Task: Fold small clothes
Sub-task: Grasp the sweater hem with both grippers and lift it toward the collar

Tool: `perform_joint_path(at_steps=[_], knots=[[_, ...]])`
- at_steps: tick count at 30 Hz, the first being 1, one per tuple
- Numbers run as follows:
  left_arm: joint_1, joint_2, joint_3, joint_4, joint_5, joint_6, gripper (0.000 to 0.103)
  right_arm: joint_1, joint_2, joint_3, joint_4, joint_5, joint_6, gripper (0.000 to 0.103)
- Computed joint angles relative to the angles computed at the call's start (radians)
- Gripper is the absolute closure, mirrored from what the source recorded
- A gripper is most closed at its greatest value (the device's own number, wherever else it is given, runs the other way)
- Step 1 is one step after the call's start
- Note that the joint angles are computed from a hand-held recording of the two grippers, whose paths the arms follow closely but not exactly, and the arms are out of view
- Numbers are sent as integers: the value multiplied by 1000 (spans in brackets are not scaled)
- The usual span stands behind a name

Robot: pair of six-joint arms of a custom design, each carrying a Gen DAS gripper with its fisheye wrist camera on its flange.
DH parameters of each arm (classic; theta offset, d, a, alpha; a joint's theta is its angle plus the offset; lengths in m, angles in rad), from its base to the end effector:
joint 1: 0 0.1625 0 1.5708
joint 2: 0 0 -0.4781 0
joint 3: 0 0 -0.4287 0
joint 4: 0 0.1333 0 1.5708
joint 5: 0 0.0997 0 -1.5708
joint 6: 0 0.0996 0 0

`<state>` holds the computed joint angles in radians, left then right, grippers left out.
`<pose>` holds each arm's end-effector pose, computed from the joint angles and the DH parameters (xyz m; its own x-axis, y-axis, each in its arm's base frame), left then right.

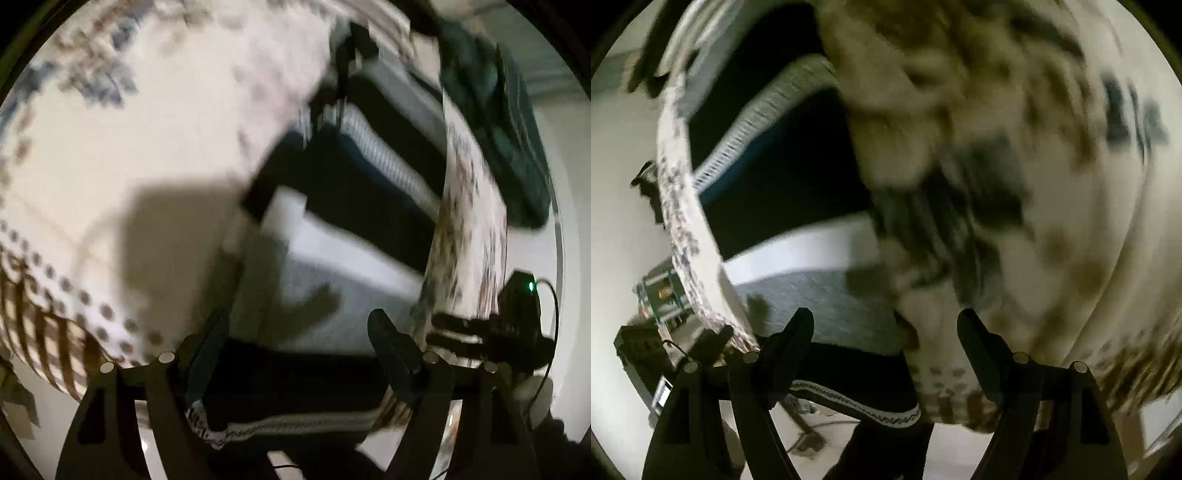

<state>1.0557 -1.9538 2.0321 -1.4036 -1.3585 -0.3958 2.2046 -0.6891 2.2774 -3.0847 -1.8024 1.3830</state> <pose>-0.0242 -0.3560 0.4538 -0.9459 0.1600 -0.2823 0.1226 0.9817 0.1455 0.3577 -0.3002 -0.0662 -0.7247 0.6792 0.1158 0.6503 0.7298 -0.2110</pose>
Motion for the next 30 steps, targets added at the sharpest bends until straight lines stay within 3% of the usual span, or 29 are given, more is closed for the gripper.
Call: perform_joint_path(at_steps=[4,5,6,7,9,11,14,19,21,23,25,26,27,29,30], knots=[[43,11,13,95,15,111,31,21,119,-8,-132,49,88,21],[45,7,18,98,22,133,42,30,139,-20,-134,52,101,21],[43,3,21,103,29,155,96,38,153,-31,-127,52,115,21],[42,9,21,127,36,173,98,48,171,-43,-123,55,136,21],[32,0,19,118,32,191,99,70,192,-69,-107,45,164,28],[10,-26,9,111,29,194,99,98,202,-102,-43,29,177,77],[2,-47,-5,90,30,174,99,129,217,-109,-86,9,217,92],[33,-39,-34,57,57,176,99,165,222,-157,-38,10,188,92],[60,-33,-25,59,70,211,98,162,228,-179,34,17,190,86],[127,-6,-30,59,15,256,97,158,243,-197,51,19,203,71],[145,4,-28,53,20,256,94,153,253,-186,16,28,219,64],[180,23,-30,54,-20,271,92,148,255,-169,-19,36,217,62],[186,28,-29,64,-17,264,83,149,257,-142,-54,45,219,62],[208,35,-26,82,-39,264,80,147,266,-123,-101,53,221,60],[209,32,-23,90,-41,262,72,146,262,-100,-122,56,219,59]])
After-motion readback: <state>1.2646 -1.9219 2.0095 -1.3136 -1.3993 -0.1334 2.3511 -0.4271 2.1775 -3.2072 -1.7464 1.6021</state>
